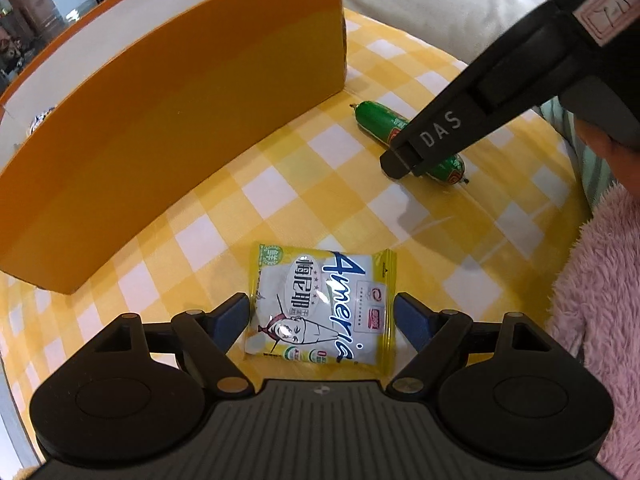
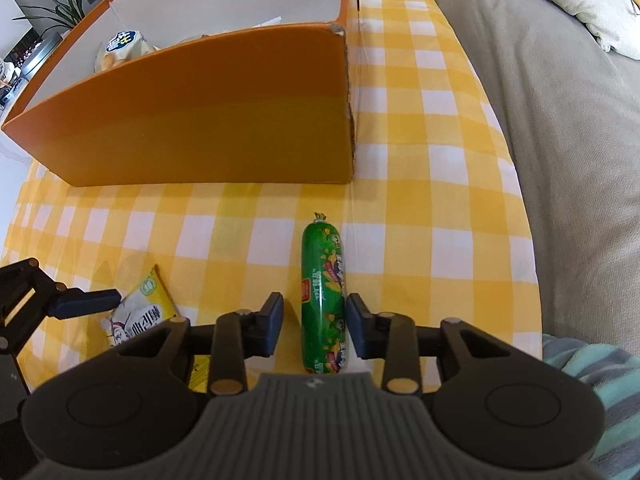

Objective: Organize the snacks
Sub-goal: 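Grasp the yellow Ameria bread bag with the left tool while the right tool grasps the green sausage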

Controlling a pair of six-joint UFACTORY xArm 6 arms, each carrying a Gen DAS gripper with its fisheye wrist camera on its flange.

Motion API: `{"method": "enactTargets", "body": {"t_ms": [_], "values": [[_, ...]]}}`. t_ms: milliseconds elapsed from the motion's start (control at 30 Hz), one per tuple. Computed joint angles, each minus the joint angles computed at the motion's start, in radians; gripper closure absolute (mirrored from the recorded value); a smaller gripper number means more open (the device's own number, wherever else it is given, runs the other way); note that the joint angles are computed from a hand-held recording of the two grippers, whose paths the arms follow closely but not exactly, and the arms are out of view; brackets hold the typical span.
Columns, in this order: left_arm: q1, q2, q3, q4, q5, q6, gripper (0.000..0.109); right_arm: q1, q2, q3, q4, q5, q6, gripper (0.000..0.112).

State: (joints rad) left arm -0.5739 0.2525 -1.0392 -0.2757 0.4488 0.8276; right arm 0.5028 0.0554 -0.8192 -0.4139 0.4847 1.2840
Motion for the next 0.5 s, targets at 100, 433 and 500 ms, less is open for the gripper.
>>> {"method": "enactTargets", "body": {"t_ms": [100, 433, 500], "values": [[0.007, -0.005, -0.005, -0.01, 0.026, -0.009, 0.013, -0.005, 0.008, -0.003, 0.0, -0.006, -0.003, 0.079], [0.026, -0.008, -0.02, -0.064, 0.051, -0.04, 0.043, -0.011, 0.004, 0.003, -0.006, 0.002, 0.012, 0.092], [0.028, -0.008, -0.022, -0.071, 0.048, -0.049, 0.044, -0.01, 0.002, 0.006, -0.007, -0.002, 0.015, 0.093]]}}
